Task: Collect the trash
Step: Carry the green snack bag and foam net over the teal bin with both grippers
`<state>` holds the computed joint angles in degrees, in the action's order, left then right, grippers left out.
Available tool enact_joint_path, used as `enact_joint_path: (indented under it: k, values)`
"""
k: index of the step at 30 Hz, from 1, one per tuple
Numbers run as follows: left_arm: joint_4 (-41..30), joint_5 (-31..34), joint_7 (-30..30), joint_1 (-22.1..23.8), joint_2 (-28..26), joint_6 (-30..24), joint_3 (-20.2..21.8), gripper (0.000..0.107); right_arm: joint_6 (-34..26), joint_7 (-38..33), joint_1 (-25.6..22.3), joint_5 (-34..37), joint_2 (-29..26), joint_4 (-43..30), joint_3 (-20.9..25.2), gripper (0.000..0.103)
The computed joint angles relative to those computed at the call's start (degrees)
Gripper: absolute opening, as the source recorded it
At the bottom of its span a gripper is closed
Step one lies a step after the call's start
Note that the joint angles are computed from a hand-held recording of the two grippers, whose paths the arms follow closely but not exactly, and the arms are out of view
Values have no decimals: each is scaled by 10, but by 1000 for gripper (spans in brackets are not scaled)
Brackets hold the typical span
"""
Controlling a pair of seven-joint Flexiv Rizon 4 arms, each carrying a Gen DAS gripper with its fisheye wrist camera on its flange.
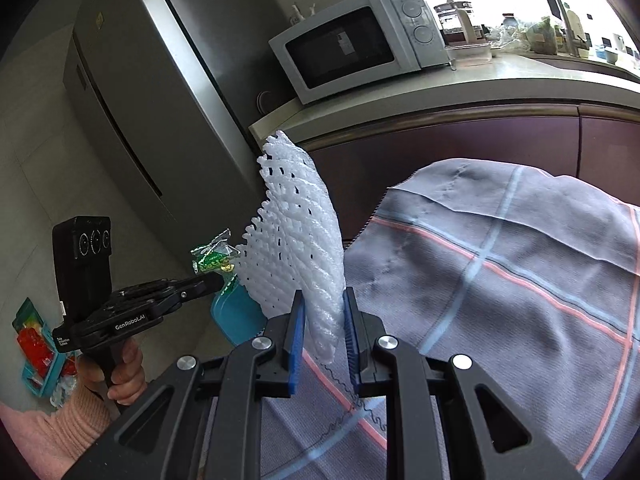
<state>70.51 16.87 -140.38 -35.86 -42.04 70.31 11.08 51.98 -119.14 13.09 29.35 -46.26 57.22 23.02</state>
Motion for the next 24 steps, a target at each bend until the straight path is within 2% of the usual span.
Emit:
enact_joint_path:
  k: [8, 24]
  values:
    - [40, -4, -13, 19, 12, 3, 1, 1, -53, 55, 57, -47, -58, -96, -26, 17]
    - [39, -57, 25, 62, -31, -10, -24, 1, -165, 146, 136, -119, -174, -283, -73, 17]
